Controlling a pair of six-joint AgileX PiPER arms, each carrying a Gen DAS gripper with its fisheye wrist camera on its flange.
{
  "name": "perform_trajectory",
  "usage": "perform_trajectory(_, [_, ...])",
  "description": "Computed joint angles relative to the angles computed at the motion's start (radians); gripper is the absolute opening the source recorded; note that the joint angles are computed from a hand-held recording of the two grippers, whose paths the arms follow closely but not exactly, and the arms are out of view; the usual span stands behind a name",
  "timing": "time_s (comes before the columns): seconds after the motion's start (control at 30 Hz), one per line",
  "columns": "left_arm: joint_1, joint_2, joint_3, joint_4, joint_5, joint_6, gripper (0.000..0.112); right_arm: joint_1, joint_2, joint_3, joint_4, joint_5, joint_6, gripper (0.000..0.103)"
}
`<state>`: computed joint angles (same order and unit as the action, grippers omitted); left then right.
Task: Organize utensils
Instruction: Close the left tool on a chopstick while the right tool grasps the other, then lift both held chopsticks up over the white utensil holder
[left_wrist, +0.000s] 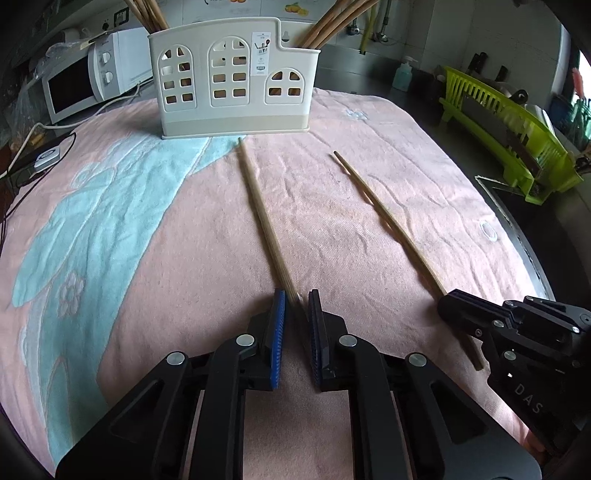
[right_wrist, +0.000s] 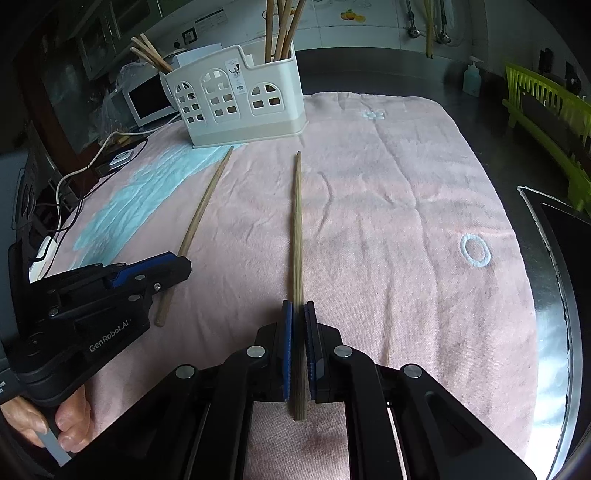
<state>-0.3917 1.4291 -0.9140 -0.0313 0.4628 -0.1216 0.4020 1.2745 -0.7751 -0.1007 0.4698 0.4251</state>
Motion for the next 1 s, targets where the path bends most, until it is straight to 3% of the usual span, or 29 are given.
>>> perform_trajectory(0.27, [0.122,-0.073,0.034,-0.245,0.016,0.349,0.005,0.055,-0.025,-0.009,-0.139,0.032,0.143,0.006])
perform_trajectory(0.6, [0.302,-0.208,0.033,-0.617,0.087,0.793,0.005,0.196,-0.121,-0.065,-0.437,0.135,0.408,0.006])
perform_trajectory(0.77, [0.359,-0.240,0.008,-0.724,0.134,0.911,0.005,0.251,-0.133,-0.131,-0.526,0.168,0.468,0.006])
perform_trajectory(1.0, [0.450,-0.212,-0.065,-0.811,0.230,0.989,0.005,0.281,-0.074,-0.260,-0.534,0.207,0.413,0.006])
